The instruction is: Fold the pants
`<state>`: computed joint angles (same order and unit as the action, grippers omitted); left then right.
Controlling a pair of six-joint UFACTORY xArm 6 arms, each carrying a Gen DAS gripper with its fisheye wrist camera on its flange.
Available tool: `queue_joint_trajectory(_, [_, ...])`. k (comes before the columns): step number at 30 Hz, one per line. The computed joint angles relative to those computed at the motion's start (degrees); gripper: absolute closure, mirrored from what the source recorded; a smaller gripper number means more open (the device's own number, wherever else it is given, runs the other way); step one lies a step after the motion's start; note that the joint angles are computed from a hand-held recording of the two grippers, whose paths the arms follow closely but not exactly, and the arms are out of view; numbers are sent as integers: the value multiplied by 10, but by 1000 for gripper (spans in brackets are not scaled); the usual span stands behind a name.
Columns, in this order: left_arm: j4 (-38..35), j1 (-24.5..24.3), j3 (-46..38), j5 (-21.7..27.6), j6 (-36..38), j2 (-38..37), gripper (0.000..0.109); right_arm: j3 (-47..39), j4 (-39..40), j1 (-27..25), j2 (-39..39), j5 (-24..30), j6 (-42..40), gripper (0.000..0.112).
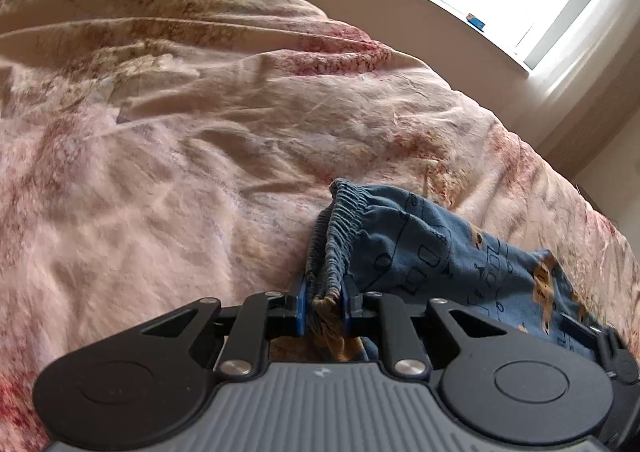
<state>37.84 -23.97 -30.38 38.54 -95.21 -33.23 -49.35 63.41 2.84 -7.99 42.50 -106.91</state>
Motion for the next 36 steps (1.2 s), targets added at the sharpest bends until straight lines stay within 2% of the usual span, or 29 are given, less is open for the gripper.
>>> queue_joint_trajectory(4, [3, -1, 3, -1, 5, -5, 90, -45, -57, -81, 39, -47, 90, 10])
queue_joint_trajectory(7, [12, -5, 6, 0, 2, -9, 90, -68, -33, -104, 36, -18, 117, 10])
queue_joint_trajectory(11, [20, -13, 4, 10, -10, -12, 90, -73, 45, -65, 23, 27, 65, 10])
queue_joint_trajectory(16, [31, -19, -2, 19, -3, -5, 90, -78, 106, 51, 44, 50, 19, 10])
queue_joint_trajectory(17, [29, -17, 0, 15, -2, -4, 90, -77, 115, 77, 53, 34, -1, 10])
queue_joint_trajectory(19, [24, -6, 7, -1, 0, -4, 90, -80, 125, 128, 74, -41, -33, 10])
queue_joint_trajectory(21, [21, 4, 15, -20, 2, -7, 90, -92, 108, 148, 101, -105, -38, 10])
queue_joint_trajectory(24, [20, 12, 23, -33, 7, -9, 89, -143, 75, 110, 146, -113, 11, 10])
queue_joint_trajectory(25, [18, 13, 25, -34, 6, -9, 89, -162, 80, 103, 163, -138, 7, 11])
queue_joint_trajectory(27, [17, 19, 33, -45, -2, -14, 89, -196, 134, 99, 192, -226, -52, 11])
queue_joint_trajectory(28, [17, 20, 36, -49, -5, -17, 88, -219, 136, 83, 204, -241, -58, 11])
queue_joint_trajectory(29, [14, 19, 37, -47, -2, -20, 83, -229, 128, 66, 206, -231, -40, 13])
queue_joint_trajectory(30, [18, 15, 34, -36, -2, -22, 75, -232, 110, 39, 198, -198, 2, 13])
queue_joint_trajectory(31, [36, 2, 26, -8, -8, -24, 70, -228, 88, 6, 180, -141, 54, 11])
queue_joint_trajectory(32, [55, -13, 17, 23, -16, -24, 58, -226, 68, -24, 165, -82, 82, 10])
queue_joint_trajectory(33, [73, -30, 5, 58, -23, -21, 47, -208, 56, -50, 140, -41, 96, 10])
queue_joint_trajectory(34, [93, -49, -8, 94, -30, -18, 43, -182, 47, -73, 112, -9, 102, 10])
queue_joint_trajectory(36, [119, -70, -24, 128, -41, -15, 24, -145, 9, -104, 72, 50, 132, 10])
